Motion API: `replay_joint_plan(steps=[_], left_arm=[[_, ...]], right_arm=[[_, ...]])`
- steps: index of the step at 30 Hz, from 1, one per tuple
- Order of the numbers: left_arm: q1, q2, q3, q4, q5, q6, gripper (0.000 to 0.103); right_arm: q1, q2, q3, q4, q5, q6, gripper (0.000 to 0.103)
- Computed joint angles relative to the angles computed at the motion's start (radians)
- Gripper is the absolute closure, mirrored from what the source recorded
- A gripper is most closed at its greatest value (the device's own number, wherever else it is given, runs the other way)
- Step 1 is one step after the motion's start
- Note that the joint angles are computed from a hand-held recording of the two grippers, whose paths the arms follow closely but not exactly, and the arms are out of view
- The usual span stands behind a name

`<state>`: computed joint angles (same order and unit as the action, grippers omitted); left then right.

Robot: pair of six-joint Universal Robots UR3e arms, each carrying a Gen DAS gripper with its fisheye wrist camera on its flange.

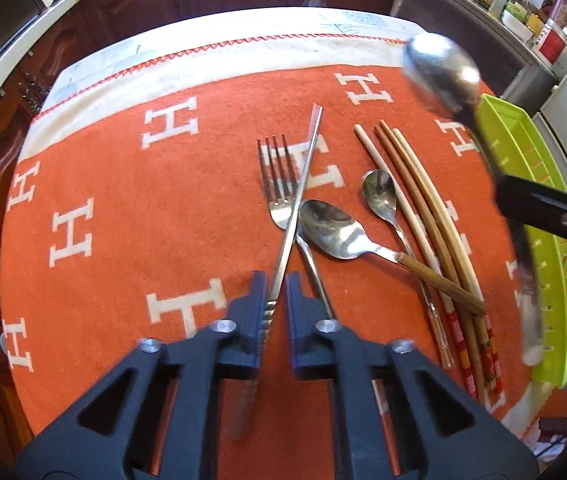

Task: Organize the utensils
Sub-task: 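Grasp a metal knife with the left tool while the right tool holds the spoon, then carry the spoon and knife into the green tray and open both tools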

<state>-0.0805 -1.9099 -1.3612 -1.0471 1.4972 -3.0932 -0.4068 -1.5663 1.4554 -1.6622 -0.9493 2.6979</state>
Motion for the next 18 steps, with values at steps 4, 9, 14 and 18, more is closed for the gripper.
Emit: replay_joint_plan(steps=[4,9,14,18], left_arm=[[-0.006,0.021,-0.012,0.013,0.023,-0.070,0.100],[-0.029,0.127,-0.033,0.003,0.043,-0.148,0.100],[-0.078,0.181,0.055,-0.068,0.010,-0.195,0.100],[-0.154,0.155,0.192,-0.142,-0.024,-0.232,0.100]], right_arm=[[-0.090,-0.053,0.010,0.072,0.056,-0.055,0.102],[-0.236,-0.104,-0.045,0.253,0.118,-0.181,0.102],[-0.409,-0.134,-0.144,0.436,0.113,-0.341,0.102],[-0.591,-0.134,-0.193,0.526,0.076,-0.476,0.102]])
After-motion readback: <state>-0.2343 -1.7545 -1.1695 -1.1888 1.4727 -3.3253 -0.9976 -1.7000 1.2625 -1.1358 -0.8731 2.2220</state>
